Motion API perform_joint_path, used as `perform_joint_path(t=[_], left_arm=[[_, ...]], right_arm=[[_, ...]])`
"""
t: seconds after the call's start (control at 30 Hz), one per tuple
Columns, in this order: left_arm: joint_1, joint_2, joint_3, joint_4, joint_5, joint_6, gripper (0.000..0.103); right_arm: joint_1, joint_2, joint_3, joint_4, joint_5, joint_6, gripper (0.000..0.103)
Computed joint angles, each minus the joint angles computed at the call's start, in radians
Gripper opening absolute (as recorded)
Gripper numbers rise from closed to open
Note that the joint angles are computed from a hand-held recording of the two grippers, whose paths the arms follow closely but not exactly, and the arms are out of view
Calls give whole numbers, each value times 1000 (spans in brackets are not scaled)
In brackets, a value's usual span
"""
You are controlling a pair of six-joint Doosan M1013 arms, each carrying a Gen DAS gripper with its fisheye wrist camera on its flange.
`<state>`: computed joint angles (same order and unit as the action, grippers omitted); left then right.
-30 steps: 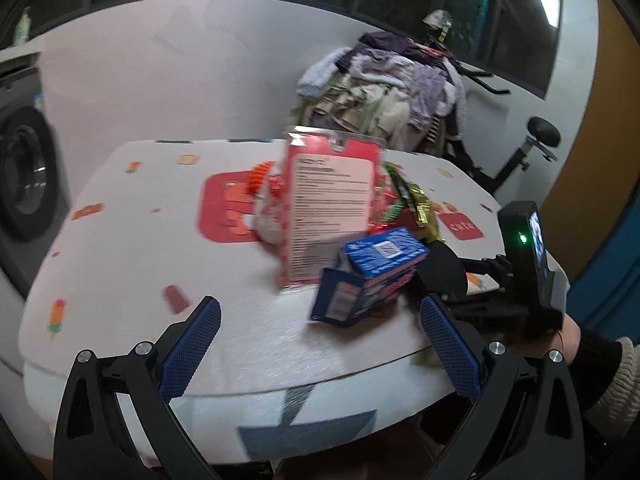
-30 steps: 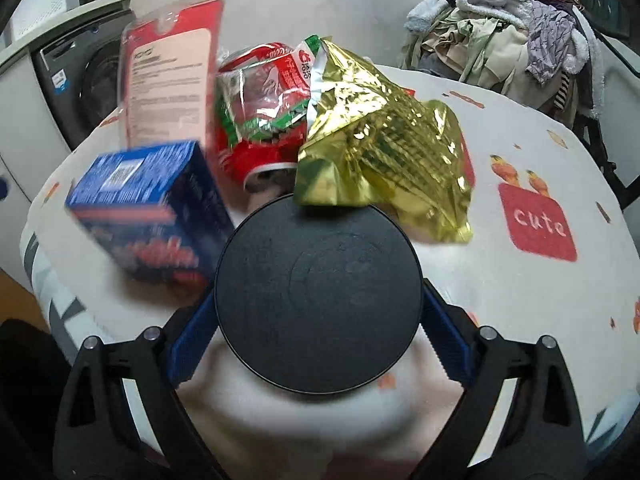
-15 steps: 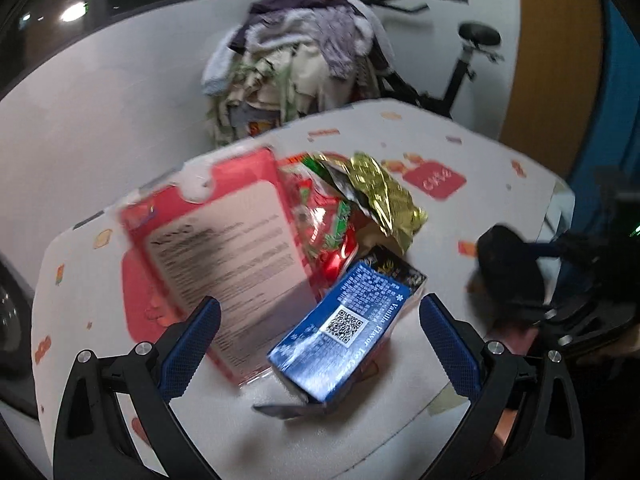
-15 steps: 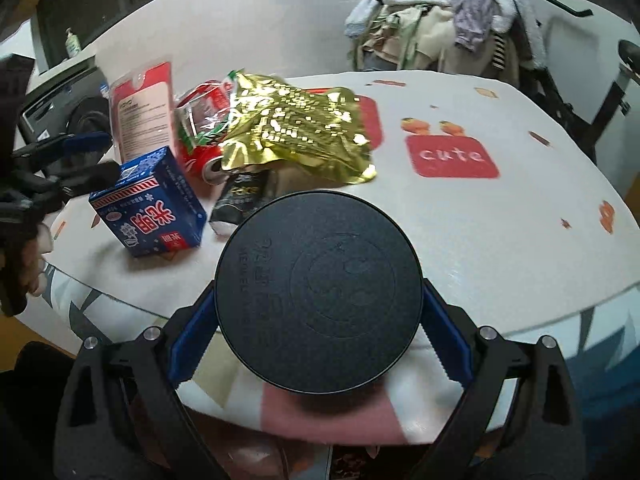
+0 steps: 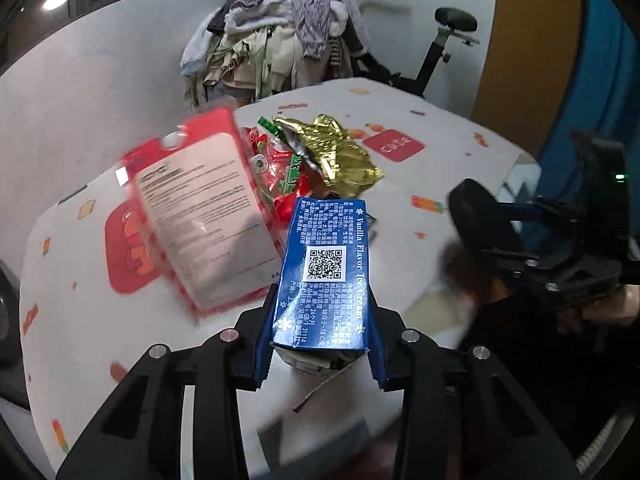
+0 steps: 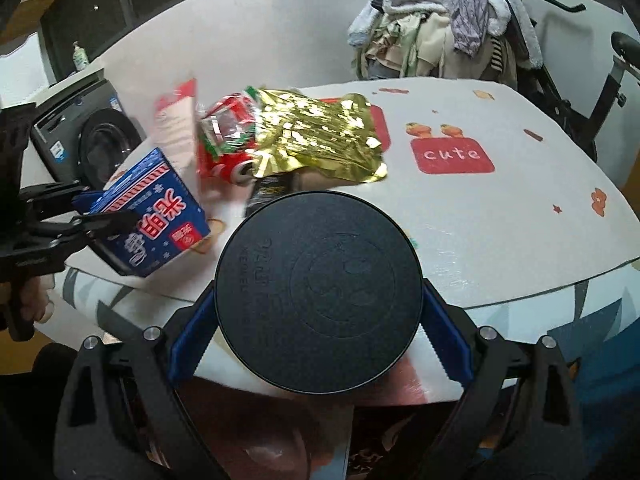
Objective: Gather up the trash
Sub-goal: 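Grasp the black round lid with the right tool while the left tool grasps the blue box, then lower the lid and blue box into the brown bin, opening both tools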
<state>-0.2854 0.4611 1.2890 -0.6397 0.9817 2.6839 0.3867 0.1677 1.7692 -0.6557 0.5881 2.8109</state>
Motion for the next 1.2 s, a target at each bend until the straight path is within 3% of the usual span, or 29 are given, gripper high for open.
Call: perform_joint_path(t=[0.4, 0.63, 0.83, 0.87, 0.93, 1.0, 1.1, 1.2], left_arm=[[78, -143, 254, -63, 18, 86, 38], [59, -166, 362, 61, -16, 86, 38], [53, -149, 343, 50, 11, 69, 40], [53, -144, 341, 55, 20, 63, 42], [52, -142, 340, 48, 25, 62, 63], [56, -149, 348, 20, -1, 72, 69], [78, -173, 368, -62, -73, 100, 77], [105, -225, 418, -203, -213, 174, 91]], right_arm=[[95, -27, 30, -114, 14, 87, 92], [136, -45, 68, -236, 22, 195, 92], [113, -38, 68, -152, 9, 145, 92], [110, -38, 69, -144, 4, 142, 92], [105, -35, 69, -132, -3, 137, 92], [102, -35, 69, -124, -9, 130, 92], [103, -29, 60, -116, -4, 115, 92], [113, -22, 41, -119, 19, 88, 92]])
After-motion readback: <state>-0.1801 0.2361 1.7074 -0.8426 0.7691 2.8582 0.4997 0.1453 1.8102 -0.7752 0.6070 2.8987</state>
